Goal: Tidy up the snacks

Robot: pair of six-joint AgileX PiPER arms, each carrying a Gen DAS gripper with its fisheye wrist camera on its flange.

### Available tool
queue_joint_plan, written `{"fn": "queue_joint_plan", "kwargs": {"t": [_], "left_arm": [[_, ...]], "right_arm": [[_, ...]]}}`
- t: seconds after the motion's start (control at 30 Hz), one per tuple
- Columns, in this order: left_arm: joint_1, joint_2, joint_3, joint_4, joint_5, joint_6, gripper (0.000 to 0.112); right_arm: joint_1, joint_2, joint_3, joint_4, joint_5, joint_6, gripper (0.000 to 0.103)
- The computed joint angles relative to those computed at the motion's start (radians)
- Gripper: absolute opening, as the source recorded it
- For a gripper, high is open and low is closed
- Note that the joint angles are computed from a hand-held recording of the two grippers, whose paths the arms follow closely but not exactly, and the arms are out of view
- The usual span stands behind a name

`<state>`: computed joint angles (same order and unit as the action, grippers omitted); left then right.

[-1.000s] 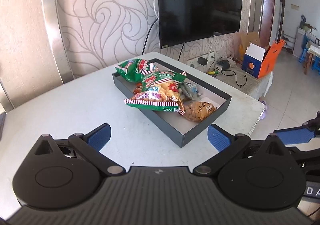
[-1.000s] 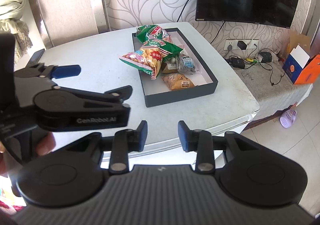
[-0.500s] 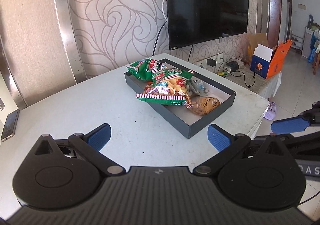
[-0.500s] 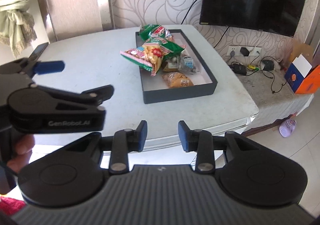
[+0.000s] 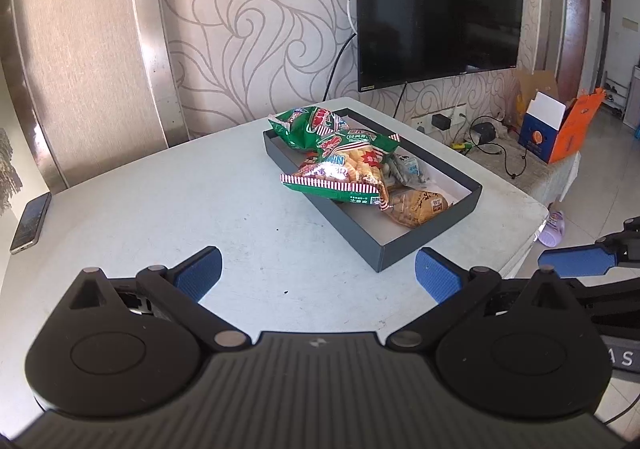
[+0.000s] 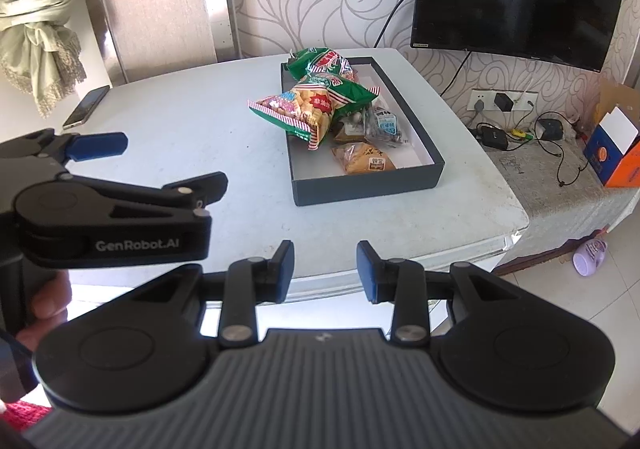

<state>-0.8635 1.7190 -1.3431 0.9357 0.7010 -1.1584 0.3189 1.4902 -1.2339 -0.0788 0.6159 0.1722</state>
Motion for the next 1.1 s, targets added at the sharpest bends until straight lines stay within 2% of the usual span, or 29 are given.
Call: {"fn": "queue_joint_plan", "kwargs": {"t": [0.47, 0.53, 0.8, 1.1], "left_arm": [[-0.047, 0.158, -0.250, -0.079, 0.143, 0.023, 0.103], [-0.052, 0.178, -0.278, -0.080, 0.163, 0.020, 0.103], [-0.069, 0.222, -0.326, -0.051, 0.222, -0.020, 0.103], [-0.075, 0.229, -0.340, -0.042, 0.262, -0.034, 0.103]], "right_arm": [[-0.158, 0.059, -0.074, 0.226, 0.037, -0.316, 0.038], [-0.180, 0.074, -0.086, 0.251, 0.041, -0.352, 0.042], [-0.238, 0.116, -0.127, 0.357, 0.056, -0.529, 0.043], [-0.264, 0.152, -0.167, 0.406, 0.077, -0.611, 0.043]]}}
